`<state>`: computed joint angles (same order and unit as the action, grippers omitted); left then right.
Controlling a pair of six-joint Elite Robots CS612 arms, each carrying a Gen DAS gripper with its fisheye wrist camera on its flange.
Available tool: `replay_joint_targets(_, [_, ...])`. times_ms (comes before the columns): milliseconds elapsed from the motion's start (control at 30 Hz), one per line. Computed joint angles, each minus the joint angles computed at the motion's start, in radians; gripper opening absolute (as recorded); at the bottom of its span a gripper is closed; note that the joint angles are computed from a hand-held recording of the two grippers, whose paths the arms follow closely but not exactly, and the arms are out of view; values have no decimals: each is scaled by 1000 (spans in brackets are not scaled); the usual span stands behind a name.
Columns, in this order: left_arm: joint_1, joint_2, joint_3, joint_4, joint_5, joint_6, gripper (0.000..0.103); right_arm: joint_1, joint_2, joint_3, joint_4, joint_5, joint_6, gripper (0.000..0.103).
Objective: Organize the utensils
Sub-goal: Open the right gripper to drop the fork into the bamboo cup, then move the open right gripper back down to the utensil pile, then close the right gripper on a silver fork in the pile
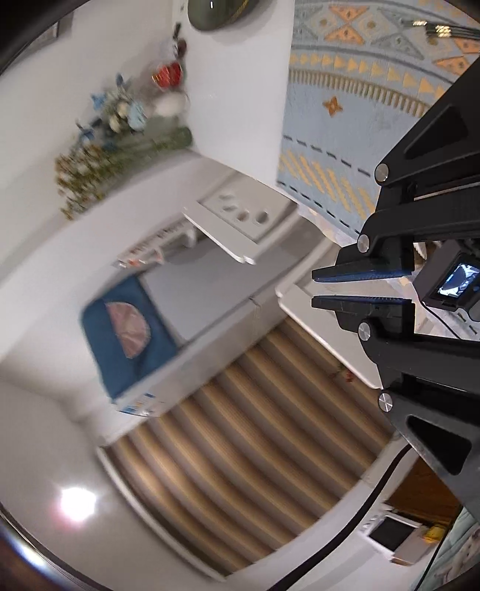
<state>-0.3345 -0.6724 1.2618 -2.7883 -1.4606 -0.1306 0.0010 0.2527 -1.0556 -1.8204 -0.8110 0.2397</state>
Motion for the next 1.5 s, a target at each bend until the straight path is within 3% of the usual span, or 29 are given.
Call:
replay_joint_targets(67, [0, 3, -2, -1, 1, 0, 98, -18, 24, -67, 1, -21, 46, 14])
replay_joint_targets(167, [2, 8, -5, -2, 2, 2, 98, -46, 64, -161, -7, -49, 122, 45])
replay_joint_targets(200, [2, 9, -6, 0, 4, 2, 98, -53, 75, -187, -6, -61, 140, 46])
replay_joint_targets(367, [-4, 10, -11, 5, 27, -2, 101, -91, 123, -314, 131, -109, 162, 46])
replay_joint_targets(500, [-10, 11, -13, 7, 39, -7, 102, -113, 152, -411, 283, -158, 129, 46])
replay_joint_targets(633, [-11, 11, -13, 8, 40, -8, 102, -116, 177, -487, 425, -259, 64, 46])
replay_joint_targets(800, [-12, 17, -12, 1, 50, -12, 103, -117, 200, -538, 583, -335, 47, 46])
replay_joint_targets(1100, [-11, 26, -22, 3, 35, -9, 103, -86, 199, -500, 714, -634, 159, 46])
replay_joint_targets(1167, [-11, 25, -24, 5, 18, -5, 103, -76, 199, -474, 743, -674, 161, 46])
replay_joint_targets(1367, [-19, 27, -25, 7, 30, -11, 103, -70, 204, -436, 863, -687, 142, 45])
replay_joint_targets(1500, [-12, 30, -21, -1, 24, -7, 103, -83, 208, -400, 894, -670, 91, 32])
